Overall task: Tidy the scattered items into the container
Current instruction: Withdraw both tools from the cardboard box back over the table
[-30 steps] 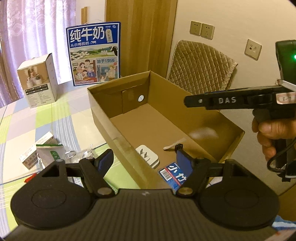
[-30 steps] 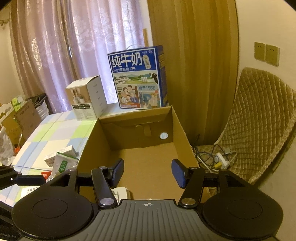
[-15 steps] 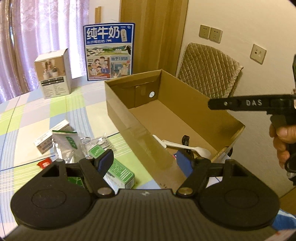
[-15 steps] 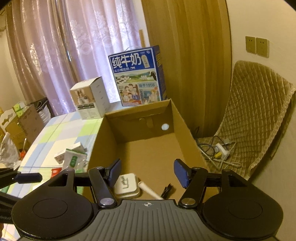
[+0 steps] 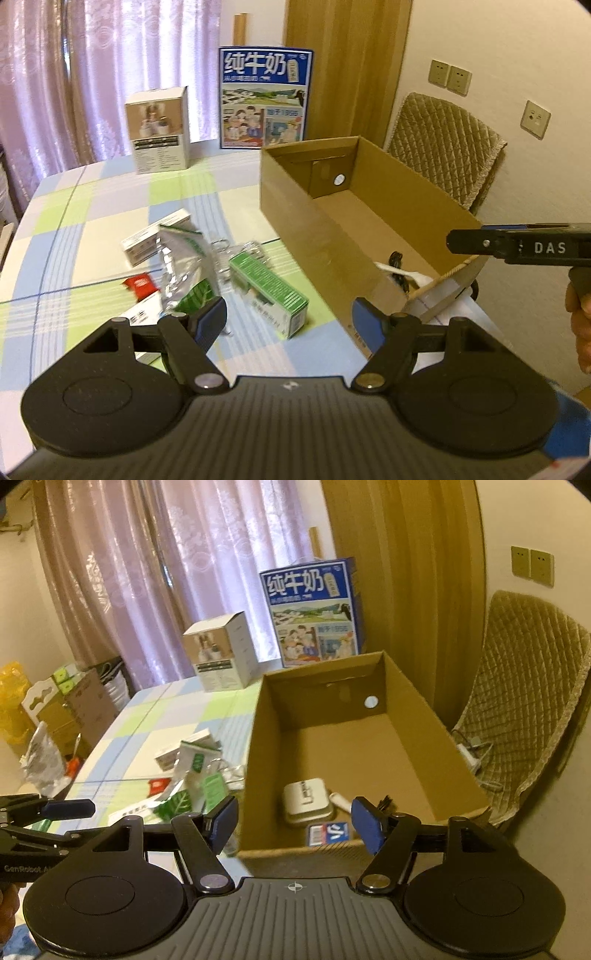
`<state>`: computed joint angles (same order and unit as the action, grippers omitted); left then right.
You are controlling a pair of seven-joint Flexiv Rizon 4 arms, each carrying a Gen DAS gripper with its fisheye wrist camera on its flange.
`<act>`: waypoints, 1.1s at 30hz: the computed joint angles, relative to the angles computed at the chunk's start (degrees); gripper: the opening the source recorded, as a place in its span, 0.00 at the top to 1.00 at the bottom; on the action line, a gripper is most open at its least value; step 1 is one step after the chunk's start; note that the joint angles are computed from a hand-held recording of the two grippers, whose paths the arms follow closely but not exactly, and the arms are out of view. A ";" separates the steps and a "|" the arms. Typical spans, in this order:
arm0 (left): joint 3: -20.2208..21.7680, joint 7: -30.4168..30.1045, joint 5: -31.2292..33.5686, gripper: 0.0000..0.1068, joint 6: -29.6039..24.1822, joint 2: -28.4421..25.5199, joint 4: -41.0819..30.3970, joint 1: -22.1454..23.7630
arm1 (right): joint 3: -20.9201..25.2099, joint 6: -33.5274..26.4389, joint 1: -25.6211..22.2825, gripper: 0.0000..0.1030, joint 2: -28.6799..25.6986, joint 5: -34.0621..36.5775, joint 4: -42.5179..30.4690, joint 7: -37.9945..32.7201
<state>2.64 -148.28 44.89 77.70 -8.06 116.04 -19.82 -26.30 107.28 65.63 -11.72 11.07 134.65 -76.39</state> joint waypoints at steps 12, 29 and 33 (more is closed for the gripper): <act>-2.67 -7.16 3.76 0.28 -4.74 10.19 10.12 4.80 | -0.02 0.50 5.68 0.32 2.31 2.17 2.76 -0.65; -8.02 -2.75 0.41 0.27 -4.30 20.39 21.57 17.39 | 7.31 -0.67 4.45 0.31 -2.78 -2.42 0.37 -0.35; -8.65 -0.09 0.03 0.26 -2.97 19.98 22.22 19.46 | 5.13 -0.98 6.54 0.31 -4.86 -3.54 -0.77 -0.58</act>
